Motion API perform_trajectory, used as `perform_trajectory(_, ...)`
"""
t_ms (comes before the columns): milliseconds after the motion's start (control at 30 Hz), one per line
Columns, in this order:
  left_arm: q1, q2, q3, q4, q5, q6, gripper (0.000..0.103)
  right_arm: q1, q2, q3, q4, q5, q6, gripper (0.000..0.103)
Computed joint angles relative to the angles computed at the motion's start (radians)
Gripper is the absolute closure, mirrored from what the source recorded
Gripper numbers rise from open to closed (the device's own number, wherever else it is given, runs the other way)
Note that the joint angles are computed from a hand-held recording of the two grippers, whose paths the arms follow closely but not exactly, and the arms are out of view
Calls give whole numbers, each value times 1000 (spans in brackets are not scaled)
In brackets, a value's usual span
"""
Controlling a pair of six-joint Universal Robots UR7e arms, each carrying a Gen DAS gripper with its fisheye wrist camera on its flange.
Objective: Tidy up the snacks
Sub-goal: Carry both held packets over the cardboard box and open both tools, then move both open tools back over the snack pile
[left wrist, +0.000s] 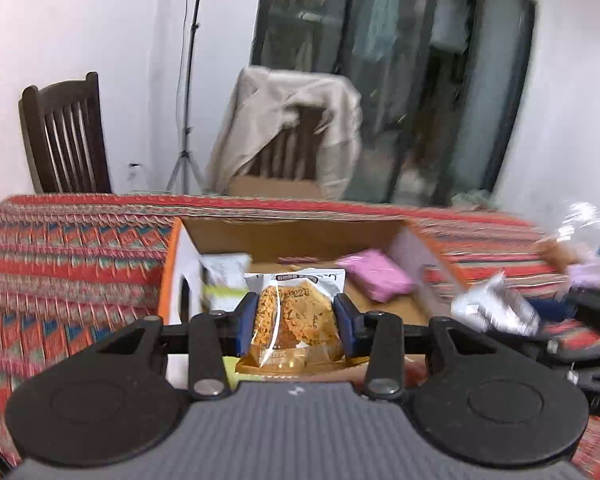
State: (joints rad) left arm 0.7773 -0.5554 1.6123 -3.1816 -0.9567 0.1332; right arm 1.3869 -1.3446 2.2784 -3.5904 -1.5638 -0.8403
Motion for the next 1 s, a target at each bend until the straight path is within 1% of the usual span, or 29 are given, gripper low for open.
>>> perform_trajectory(67,28,74,-145,99,17,23,61,45,94,-147,57,-105,-5,63)
perform_trajectory(100,40,122,-236,156,37,15,61,61,145,-231,107,-160,2,63)
perform_trajectory(167,64,201,-384,258,55,17,61,76,247,-402,230,-243,43,63)
perform_trajectory(233,85,269,-517,377,71,-28,61,84,336,-546,333,-315,88,63)
perform_trajectory(300,103,319,-619,476,62,-57,61,81,404,-661,422,-351,156,63)
perform_trajectory(333,110,330,-641,501,53,-63,61,77,427,-699,454,-358,189,62)
perform_trajectory(400,119,357,-690,529,58,-80,58,67,461,-752,485,-333,254,56)
perform_trajectory(433,124,354,-684,523,49,-80,58,67,477,-778,498,-337,279,55)
perform_trajectory(467,130,350,-684,527,34,-80,57,69,487,-799,508,-353,295,49)
perform_trajectory(500,133,347,-681,527,22,-84,56,69,492,-803,497,-356,306,46)
perform_trajectory(533,137,343,-682,526,6,-80,52,67,491,-799,482,-349,309,40)
perform_trajectory(567,140,334,-669,515,-8,-73,49,63,486,-796,484,-341,309,36)
perform_trajectory(600,139,319,-645,496,-12,-69,47,58,479,-790,486,-329,308,36)
perform_trajectory(767,123,254,-557,447,-14,-61,47,65,433,-739,431,-311,264,32)
perform_trajectory(800,115,231,-525,428,-15,-52,47,67,416,-724,422,-304,251,32)
perform_trajectory(867,98,183,-456,383,-19,-33,45,77,374,-675,390,-294,223,26)
perform_trajectory(967,66,103,-334,307,-18,-12,38,90,303,-590,340,-288,188,19)
perform_trajectory(1000,54,74,-290,284,-16,-5,33,94,279,-562,328,-286,174,19)
